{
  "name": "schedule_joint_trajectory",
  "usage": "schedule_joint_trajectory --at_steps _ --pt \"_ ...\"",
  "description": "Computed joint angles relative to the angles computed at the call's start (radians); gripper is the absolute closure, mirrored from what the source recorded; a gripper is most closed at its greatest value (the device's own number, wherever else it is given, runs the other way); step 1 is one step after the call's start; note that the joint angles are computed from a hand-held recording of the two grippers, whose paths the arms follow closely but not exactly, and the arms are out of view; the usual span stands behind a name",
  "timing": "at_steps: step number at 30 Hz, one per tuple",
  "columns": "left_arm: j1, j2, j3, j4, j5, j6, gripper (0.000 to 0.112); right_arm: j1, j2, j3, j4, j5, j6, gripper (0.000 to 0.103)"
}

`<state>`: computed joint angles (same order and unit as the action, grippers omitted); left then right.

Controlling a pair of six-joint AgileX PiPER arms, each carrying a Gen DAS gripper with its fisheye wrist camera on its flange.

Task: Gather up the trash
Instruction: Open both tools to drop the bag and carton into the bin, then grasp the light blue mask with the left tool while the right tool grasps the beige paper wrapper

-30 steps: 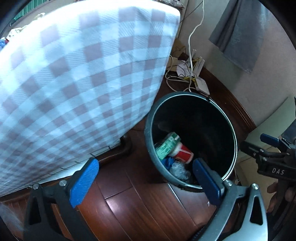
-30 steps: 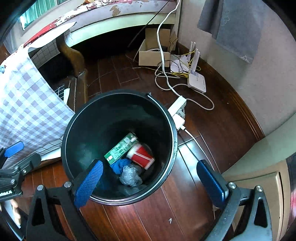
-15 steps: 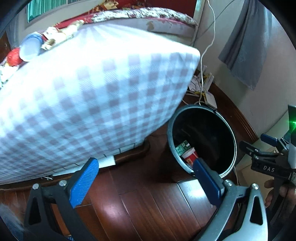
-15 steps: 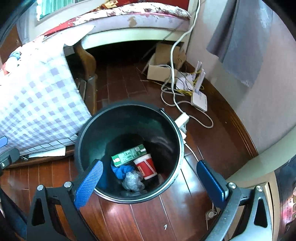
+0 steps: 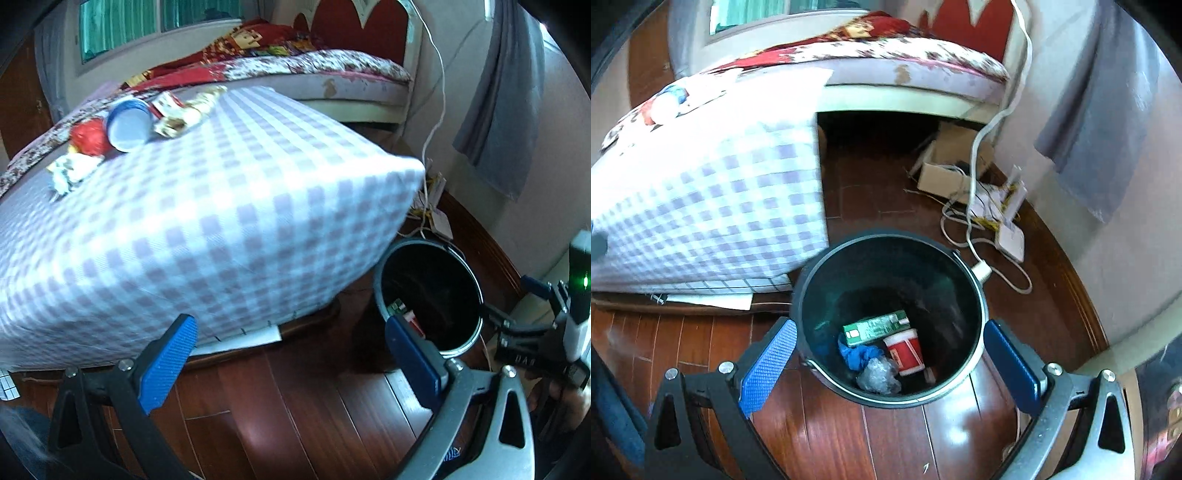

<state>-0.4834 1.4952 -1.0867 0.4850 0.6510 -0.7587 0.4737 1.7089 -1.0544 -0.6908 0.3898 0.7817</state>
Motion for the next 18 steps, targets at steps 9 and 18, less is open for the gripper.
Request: schedule_joint_trajectory --at_steps 9,18 --pt "0.102 -0.100 0.046 0.045 -0.037 -0.035 0.010 0.098 -0.052 0.019 -0.264 -0.031 0.238 0.001" --pt "0.355 -0.149 0.098 -0.067 -0.117 0.093 0.010 0.172 0.051 -0.321 -0.052 0.027 0.035 0.001"
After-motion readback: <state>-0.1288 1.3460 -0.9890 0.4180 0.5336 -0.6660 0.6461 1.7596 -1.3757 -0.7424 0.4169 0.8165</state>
